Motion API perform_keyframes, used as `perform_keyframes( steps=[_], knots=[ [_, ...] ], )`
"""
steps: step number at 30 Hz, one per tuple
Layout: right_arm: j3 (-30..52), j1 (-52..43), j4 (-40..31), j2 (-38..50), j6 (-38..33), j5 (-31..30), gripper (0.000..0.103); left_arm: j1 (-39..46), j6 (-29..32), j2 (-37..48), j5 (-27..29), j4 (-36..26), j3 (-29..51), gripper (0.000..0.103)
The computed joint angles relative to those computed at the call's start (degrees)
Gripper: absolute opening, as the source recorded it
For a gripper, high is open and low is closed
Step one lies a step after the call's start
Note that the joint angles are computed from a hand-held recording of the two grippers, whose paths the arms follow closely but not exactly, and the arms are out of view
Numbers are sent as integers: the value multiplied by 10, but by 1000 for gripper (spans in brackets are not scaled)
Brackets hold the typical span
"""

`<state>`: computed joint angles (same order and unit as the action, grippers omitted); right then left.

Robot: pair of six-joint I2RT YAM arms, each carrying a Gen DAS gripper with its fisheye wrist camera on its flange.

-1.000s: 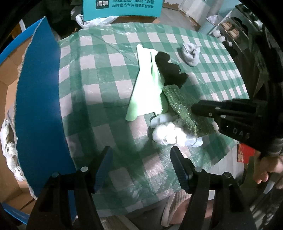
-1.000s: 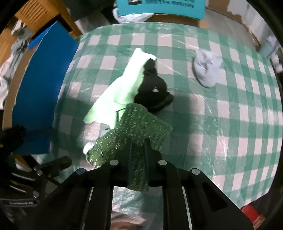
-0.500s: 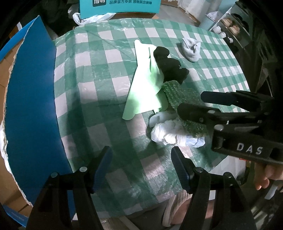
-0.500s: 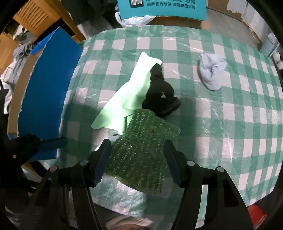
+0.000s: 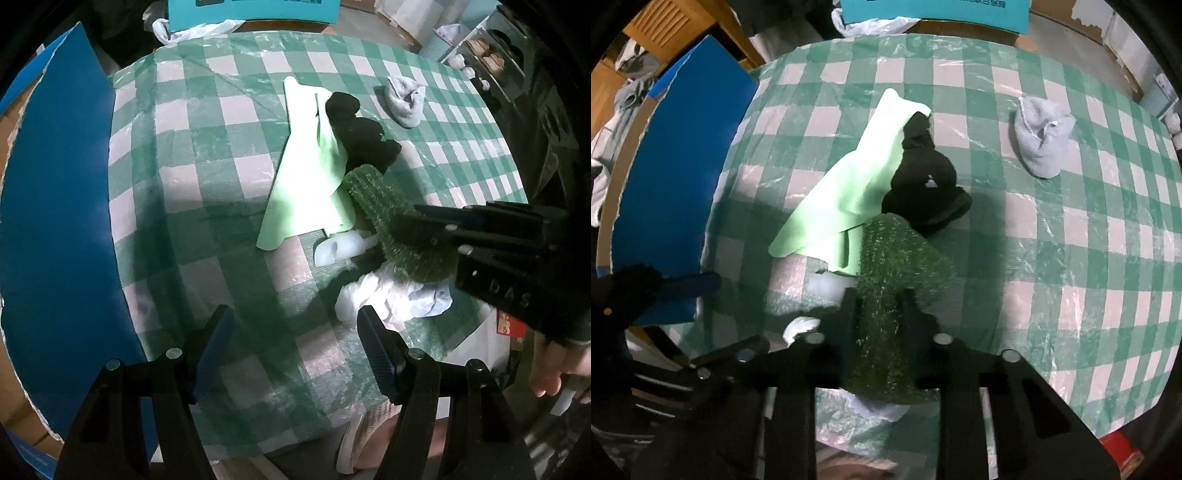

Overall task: Organize soft objects
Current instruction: 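Lift the green sparkly cloth with the right gripper while the left gripper approaches the white sock bundle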

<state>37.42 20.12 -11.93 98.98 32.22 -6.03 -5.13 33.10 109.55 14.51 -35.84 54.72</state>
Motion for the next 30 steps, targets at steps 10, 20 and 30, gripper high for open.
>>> perform_keyframes(
  steps=[10,20,30],
  knots=[
    [-39,-13,-12,-70,13,26,14,-27,-11,-17,5,6,-18,72],
    [-104,-38,-20,-163,27,30,14,-73,-38,-40,18,28,-43,74],
    [-146,-67,-20,-218,21,16,14,-132,-70,-44,13,75,-72,74]
  ],
)
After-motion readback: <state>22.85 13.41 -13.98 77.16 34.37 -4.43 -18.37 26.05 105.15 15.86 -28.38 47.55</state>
